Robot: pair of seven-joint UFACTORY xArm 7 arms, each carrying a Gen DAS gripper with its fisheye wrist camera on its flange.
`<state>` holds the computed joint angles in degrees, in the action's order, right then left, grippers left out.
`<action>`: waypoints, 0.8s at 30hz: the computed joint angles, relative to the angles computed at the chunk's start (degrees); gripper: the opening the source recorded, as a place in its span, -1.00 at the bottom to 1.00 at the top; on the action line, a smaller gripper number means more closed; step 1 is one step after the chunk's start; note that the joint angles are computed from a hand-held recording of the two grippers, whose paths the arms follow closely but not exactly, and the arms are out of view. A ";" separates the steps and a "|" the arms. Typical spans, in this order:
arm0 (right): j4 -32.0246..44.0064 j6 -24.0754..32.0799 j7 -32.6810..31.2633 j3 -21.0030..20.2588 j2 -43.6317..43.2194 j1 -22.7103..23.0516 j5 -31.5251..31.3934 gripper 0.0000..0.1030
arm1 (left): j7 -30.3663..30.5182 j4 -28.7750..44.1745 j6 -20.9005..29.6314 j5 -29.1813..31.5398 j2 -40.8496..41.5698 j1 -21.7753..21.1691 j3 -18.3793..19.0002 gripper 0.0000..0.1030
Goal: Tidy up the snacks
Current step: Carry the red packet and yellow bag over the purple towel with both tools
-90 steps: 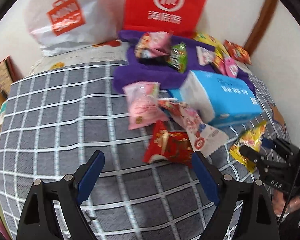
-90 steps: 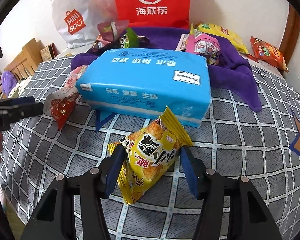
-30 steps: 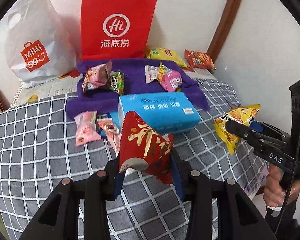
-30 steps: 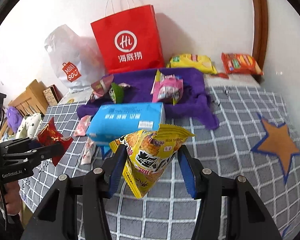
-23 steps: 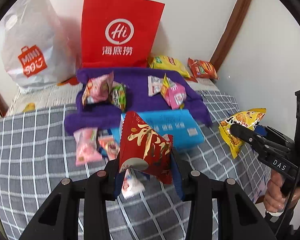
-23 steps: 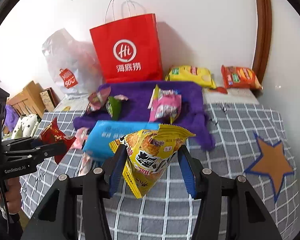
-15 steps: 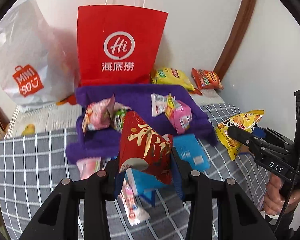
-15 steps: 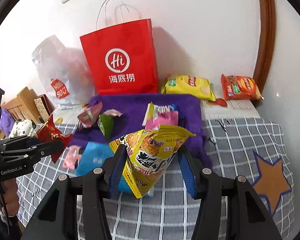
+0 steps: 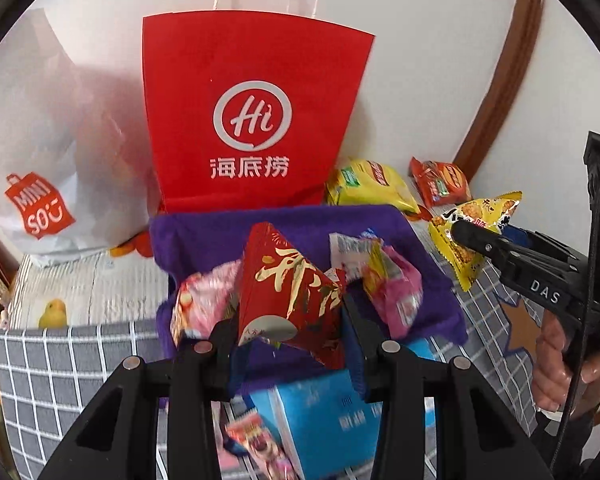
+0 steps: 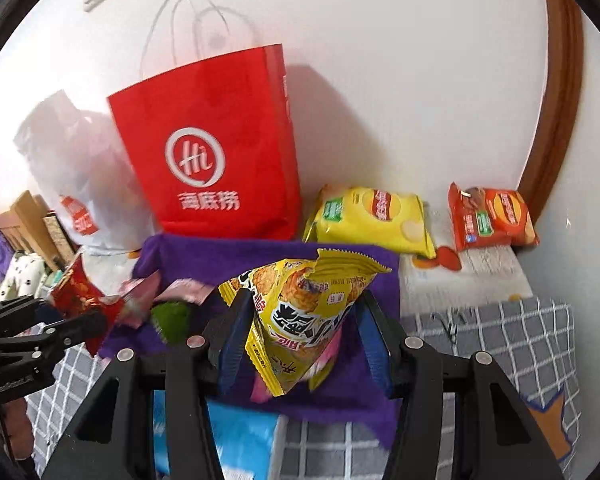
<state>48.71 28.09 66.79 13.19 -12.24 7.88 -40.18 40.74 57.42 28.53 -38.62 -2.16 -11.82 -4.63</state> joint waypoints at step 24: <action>10.31 -5.09 -11.23 -9.54 19.01 4.61 7.42 0.01 | -9.32 13.15 0.43 7.90 17.10 3.98 -5.67 -0.24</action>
